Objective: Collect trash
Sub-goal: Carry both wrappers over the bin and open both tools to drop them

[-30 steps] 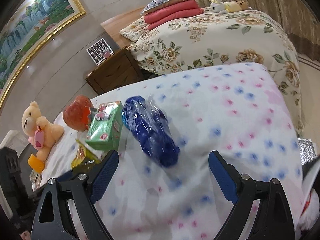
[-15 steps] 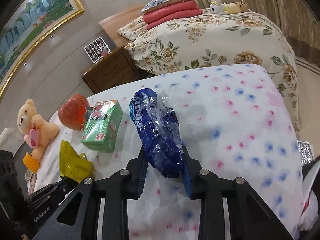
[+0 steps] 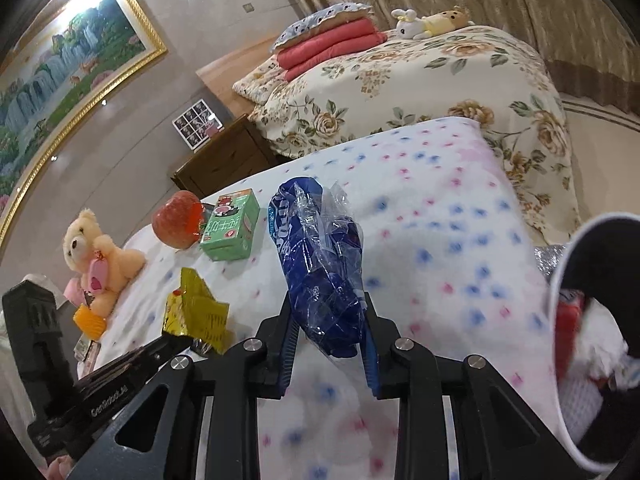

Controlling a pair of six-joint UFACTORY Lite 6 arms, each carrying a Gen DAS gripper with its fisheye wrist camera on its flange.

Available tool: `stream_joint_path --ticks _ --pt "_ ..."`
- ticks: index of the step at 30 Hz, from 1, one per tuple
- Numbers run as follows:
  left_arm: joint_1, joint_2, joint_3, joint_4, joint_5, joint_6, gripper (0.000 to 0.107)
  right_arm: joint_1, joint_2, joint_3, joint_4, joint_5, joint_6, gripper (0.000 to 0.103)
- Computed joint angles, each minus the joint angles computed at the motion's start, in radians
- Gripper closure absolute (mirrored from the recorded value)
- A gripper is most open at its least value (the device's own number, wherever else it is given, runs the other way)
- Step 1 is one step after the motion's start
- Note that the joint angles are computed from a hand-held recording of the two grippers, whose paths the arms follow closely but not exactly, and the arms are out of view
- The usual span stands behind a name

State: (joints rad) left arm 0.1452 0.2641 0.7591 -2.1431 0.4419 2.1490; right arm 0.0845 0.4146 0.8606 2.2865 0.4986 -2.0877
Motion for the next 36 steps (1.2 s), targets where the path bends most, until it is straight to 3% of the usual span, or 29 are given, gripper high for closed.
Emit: stream_joint_path --ticks 19,36 --pt "-0.298 -0.140 -0.131 -0.166 -0.039 0.084 0.106 -0.298 -0.262 -0.375 -0.051 0.104 -0.069 0.075" --pt "-0.503 -0.079 -0.054 -0.333 -0.108 0.177 0.106 -0.556 -0.317 -0.456 -0.216 0.170 -0.045 0.075"
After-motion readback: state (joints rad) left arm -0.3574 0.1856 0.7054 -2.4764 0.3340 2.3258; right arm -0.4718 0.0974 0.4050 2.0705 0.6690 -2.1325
